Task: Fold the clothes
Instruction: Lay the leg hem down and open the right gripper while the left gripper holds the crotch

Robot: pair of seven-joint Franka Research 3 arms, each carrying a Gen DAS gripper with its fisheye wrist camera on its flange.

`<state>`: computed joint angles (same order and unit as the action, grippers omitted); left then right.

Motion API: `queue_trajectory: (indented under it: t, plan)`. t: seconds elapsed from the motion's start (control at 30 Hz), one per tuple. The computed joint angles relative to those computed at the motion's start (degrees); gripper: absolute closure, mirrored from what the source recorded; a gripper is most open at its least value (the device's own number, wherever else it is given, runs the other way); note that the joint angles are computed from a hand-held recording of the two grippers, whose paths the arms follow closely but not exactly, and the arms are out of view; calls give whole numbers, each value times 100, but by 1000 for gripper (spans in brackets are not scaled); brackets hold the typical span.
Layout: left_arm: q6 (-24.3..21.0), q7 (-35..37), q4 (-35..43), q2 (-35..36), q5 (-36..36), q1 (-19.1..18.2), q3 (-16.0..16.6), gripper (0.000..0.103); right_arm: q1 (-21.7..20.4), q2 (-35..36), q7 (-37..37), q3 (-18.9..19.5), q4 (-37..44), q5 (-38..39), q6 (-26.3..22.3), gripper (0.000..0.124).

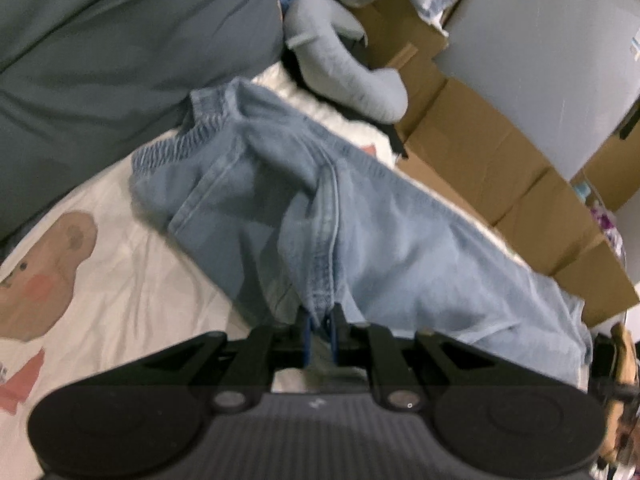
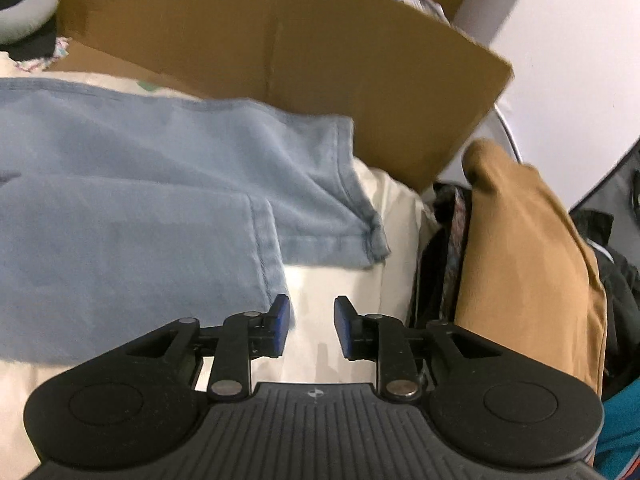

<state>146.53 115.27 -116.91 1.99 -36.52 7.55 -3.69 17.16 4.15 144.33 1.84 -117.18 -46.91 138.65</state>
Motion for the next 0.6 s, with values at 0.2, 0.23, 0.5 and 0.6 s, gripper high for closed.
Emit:
queue_trajectory:
  t: [0.2, 0.23, 0.5, 0.6]
  plan:
    - [-441, -114, -294, -240, 341, 42, 118, 94, 92, 259, -134, -11, 363, -84, 363, 89]
    - [-504, -117, -342, -273, 379, 44, 138, 94, 121, 298, -188, -17, 412, -55, 401, 89]
    - [-968, -141, -612, -518, 769, 102, 319, 94, 370, 558, -481, -96, 657, 183, 868, 83]
    - [-1116, -328, -699, -569, 920, 148, 381, 94, 444, 636, -678, -103, 699, 384, 1067, 82]
